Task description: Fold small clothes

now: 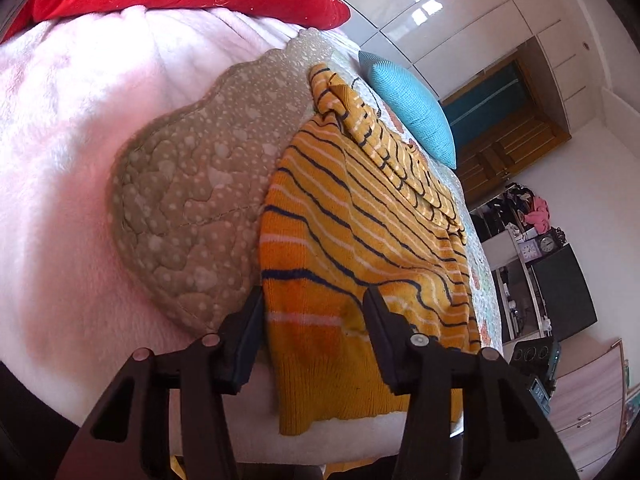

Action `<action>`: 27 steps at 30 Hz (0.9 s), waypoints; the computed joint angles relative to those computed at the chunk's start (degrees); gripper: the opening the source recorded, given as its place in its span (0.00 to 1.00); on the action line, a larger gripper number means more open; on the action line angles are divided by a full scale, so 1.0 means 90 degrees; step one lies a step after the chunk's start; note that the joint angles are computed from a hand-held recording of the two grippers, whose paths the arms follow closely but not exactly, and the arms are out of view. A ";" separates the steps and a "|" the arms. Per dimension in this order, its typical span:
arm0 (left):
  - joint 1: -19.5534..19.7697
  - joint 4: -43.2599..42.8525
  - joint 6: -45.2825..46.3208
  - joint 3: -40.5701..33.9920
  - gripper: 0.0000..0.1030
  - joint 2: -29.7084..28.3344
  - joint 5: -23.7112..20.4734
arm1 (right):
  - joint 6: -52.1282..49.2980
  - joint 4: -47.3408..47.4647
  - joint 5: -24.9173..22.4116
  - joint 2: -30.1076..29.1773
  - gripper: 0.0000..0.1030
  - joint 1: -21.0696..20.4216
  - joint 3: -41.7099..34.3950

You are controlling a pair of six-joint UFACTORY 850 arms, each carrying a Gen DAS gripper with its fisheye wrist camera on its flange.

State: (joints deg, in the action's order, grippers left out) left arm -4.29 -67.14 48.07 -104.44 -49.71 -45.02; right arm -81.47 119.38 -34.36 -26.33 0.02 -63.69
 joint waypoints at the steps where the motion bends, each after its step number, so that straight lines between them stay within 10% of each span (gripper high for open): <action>1: -0.0027 0.0034 0.0060 0.0080 0.46 0.0065 0.0067 | -0.0002 -0.0052 -0.0073 0.0025 0.72 -0.0004 0.0041; 8: -0.0198 0.0291 -0.0093 0.0010 0.46 0.0057 -0.0026 | -0.0160 0.0173 -0.0220 0.0039 0.66 -0.0003 0.0150; 10: -0.0260 0.0468 -0.0355 -0.0063 0.29 0.0041 0.0063 | -0.0263 0.0272 -0.0291 0.0061 0.63 -0.0003 0.0211; 11: -0.0309 0.0740 -0.0598 -0.0116 0.10 0.0031 0.0145 | -0.0295 0.0312 -0.0253 0.0072 0.59 0.0005 0.0223; 15: -0.0419 0.1437 -0.1376 -0.0194 0.09 0.0005 0.0419 | 0.0054 -0.0008 0.0535 -0.0018 0.15 0.0105 0.0067; 27: -0.0556 0.1630 -0.1078 0.1091 0.08 0.1140 0.0916 | -0.0238 0.0609 -0.0753 0.0804 0.11 -0.0313 0.1264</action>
State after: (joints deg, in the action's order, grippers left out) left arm -9.30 -52.47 38.36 -94.62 -39.45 -36.77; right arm -83.62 124.86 -41.14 -19.09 -2.80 -52.32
